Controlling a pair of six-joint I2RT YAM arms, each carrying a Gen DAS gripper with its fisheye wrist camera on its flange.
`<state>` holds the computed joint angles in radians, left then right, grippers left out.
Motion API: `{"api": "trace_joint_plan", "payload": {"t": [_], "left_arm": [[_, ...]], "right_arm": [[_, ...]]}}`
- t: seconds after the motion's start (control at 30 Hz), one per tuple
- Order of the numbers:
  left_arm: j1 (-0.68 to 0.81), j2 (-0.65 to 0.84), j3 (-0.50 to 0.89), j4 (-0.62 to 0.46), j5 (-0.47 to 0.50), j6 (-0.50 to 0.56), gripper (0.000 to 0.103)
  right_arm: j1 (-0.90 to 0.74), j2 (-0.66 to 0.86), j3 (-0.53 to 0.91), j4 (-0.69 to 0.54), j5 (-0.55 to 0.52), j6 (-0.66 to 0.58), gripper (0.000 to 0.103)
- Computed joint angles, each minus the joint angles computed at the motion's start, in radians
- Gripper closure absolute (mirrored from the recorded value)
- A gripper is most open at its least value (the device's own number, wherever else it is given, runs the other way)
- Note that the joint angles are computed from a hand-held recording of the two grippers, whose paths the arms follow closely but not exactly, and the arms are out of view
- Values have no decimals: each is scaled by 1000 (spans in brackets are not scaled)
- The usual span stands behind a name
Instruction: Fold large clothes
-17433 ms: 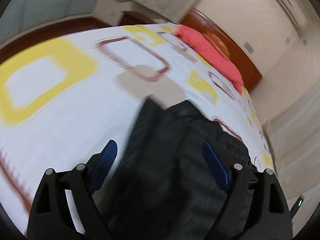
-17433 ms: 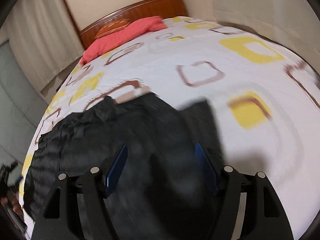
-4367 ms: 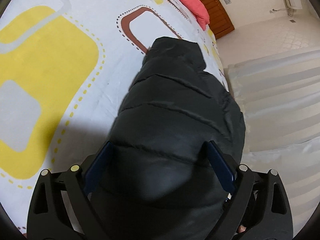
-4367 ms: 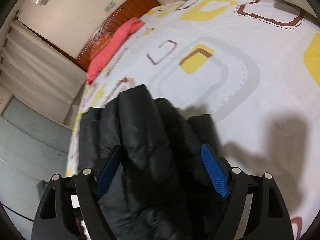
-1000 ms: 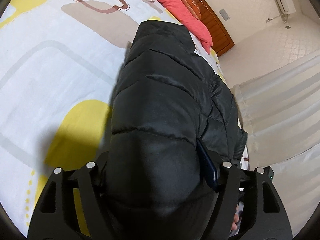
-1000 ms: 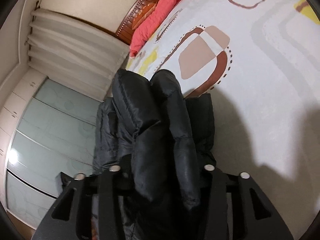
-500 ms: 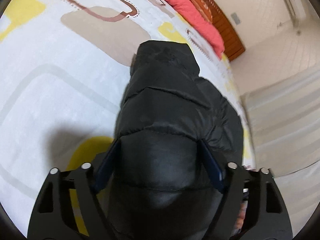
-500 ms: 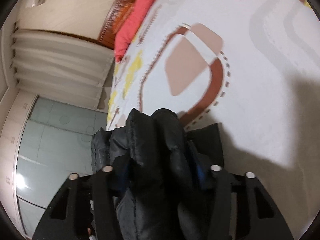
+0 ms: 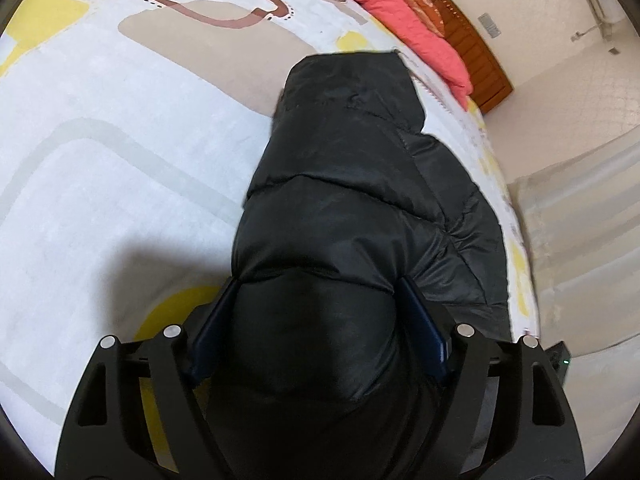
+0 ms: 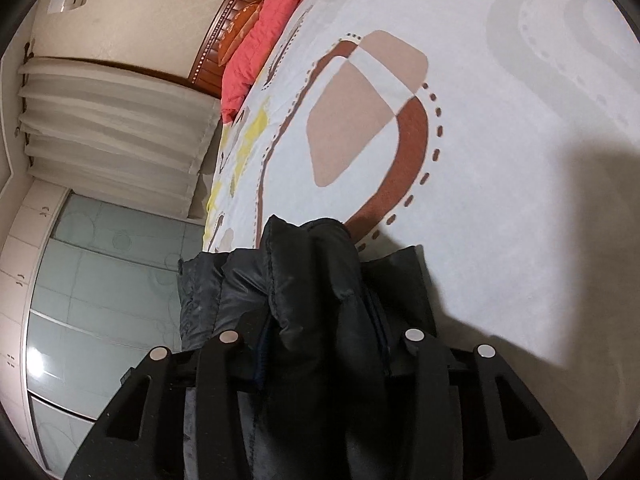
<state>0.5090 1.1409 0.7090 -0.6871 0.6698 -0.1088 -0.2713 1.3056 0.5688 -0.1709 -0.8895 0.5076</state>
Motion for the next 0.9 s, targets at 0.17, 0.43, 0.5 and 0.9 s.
{"api": "trace_joint_plan", "payload": {"t": [0.17, 0.43, 0.5, 0.9], "left_arm": [[146, -79, 12, -186, 86, 134, 13], [364, -168, -66, -478, 229, 435, 16], [346, -200, -82, -458, 213, 431, 25], [396, -292, -29, -573, 154, 507, 17]], "right_arm": [[-63, -104, 19, -191, -29, -108, 32], [-187, -156, -64, -355, -150, -270, 33], [-188, -105, -88, -298, -194, -245, 47], [-233, -332, -42, -572, -115, -353, 42]]}}
